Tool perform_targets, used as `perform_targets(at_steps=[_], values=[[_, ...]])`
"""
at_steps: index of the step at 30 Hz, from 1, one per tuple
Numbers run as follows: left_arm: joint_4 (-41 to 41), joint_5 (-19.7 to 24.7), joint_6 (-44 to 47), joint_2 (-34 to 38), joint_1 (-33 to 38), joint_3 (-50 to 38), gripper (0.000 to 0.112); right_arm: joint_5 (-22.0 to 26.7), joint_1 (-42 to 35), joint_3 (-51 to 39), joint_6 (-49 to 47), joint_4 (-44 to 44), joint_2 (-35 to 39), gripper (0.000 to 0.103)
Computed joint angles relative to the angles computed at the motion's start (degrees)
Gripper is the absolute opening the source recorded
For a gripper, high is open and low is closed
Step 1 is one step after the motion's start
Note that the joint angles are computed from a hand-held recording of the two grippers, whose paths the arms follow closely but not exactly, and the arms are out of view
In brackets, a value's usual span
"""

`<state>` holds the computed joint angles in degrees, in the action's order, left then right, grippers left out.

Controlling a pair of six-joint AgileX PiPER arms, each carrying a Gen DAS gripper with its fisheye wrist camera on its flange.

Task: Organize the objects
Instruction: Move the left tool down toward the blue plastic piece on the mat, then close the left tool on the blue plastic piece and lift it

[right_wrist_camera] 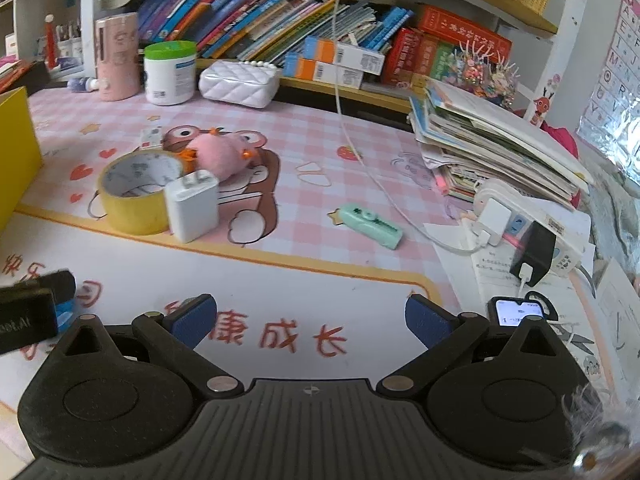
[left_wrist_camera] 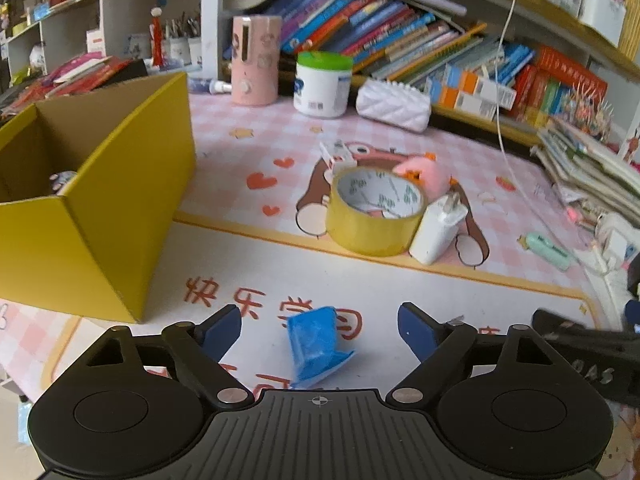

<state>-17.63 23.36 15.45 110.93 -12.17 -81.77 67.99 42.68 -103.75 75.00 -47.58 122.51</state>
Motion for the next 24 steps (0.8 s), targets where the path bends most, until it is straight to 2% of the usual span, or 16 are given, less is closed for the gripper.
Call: perform_targets(at_steps=[6, 11, 15, 17, 20, 24], values=[[7.3, 1.4, -6.6, 3.5, -2.4, -3.0, 0.079, -2.8, -1.7, 3.3, 0.5, -0.9, -1.4, 0.102], [10.7, 3.6, -9.7, 5.8, -3.2, -5.1, 0.066, -4.2, -2.5, 4.7, 0.6, -1.1, -2.1, 0.101], [14.8, 1.8, -12.3, 5.6, -4.1, -4.0, 0.057, -4.7, -2.8, 5.3, 0.6, -1.2, -2.3, 0.101], [15.6, 1.5, -12.7, 5.5, -4.2, -3.9, 0.043, -5.2, -3.0, 5.4, 0.3, -1.2, -2.4, 0.101], [14.5, 1.9, -11.5, 5.4, -3.7, -4.2, 0.030, -5.8, -3.1, 5.4, 0.2, -1.7, -2.3, 0.101], [11.8, 2.7, -9.7, 5.0, -2.7, -4.4, 0.029, -7.5, -3.1, 6.1, 1.1, -3.3, -2.8, 0.101]])
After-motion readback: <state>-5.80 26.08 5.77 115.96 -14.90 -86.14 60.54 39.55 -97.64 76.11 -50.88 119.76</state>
